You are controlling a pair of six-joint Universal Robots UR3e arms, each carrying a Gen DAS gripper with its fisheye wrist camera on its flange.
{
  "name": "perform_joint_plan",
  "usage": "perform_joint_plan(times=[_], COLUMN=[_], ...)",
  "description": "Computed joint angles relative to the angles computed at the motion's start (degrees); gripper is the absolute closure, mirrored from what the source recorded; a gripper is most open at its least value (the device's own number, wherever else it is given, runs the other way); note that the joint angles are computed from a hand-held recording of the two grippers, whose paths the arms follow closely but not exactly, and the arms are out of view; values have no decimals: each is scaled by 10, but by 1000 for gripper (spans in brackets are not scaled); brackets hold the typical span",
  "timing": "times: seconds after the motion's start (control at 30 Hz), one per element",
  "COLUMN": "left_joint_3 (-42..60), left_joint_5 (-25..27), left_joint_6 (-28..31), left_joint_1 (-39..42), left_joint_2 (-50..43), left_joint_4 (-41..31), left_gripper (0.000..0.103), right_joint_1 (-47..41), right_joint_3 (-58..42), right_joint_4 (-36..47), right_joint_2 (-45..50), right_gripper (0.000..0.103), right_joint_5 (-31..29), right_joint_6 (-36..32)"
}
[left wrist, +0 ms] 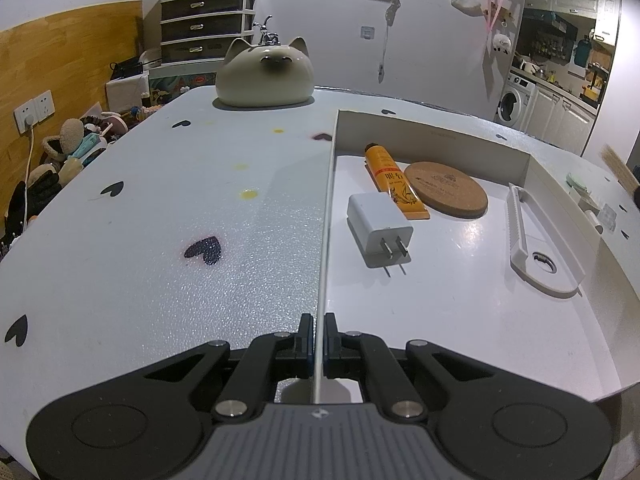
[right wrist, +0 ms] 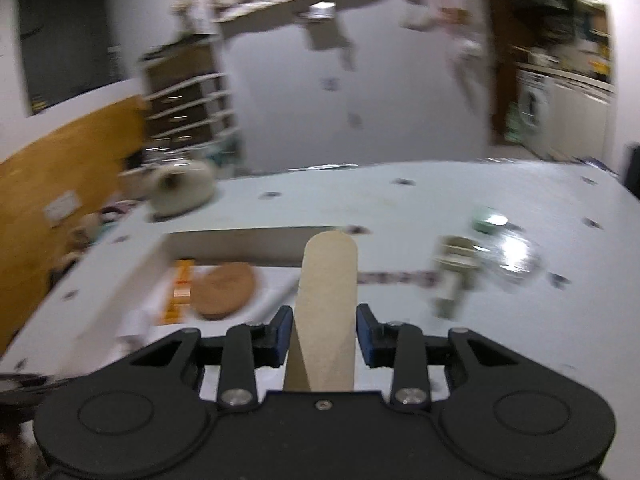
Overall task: Organize rigid objects
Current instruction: 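Carry the wooden paddle with the right tool into the tray and release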
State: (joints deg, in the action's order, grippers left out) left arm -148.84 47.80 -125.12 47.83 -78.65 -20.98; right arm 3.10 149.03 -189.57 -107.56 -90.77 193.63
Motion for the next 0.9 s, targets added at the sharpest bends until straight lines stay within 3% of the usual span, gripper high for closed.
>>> perform_joint_plan(times=[0.23,0.47,0.9], left_joint_3=[0,-1,-2], left_joint_5=[-1,-3,-3], left_joint_6=[0,1,1], left_joint_1=[0,1,2], left_joint_2=[0,0,-1], left_joint_4=[-1,-2,2], left_gripper=[100,100,100], right_joint_1=[111,126,89], right_joint_3=[-92,-127,-105], right_joint_4=[-27,4,116], right_joint_2=[150,226,165], right_gripper=[68,68,69], right_joint_5=[2,61,90], right_joint_6=[-10,-45,-96])
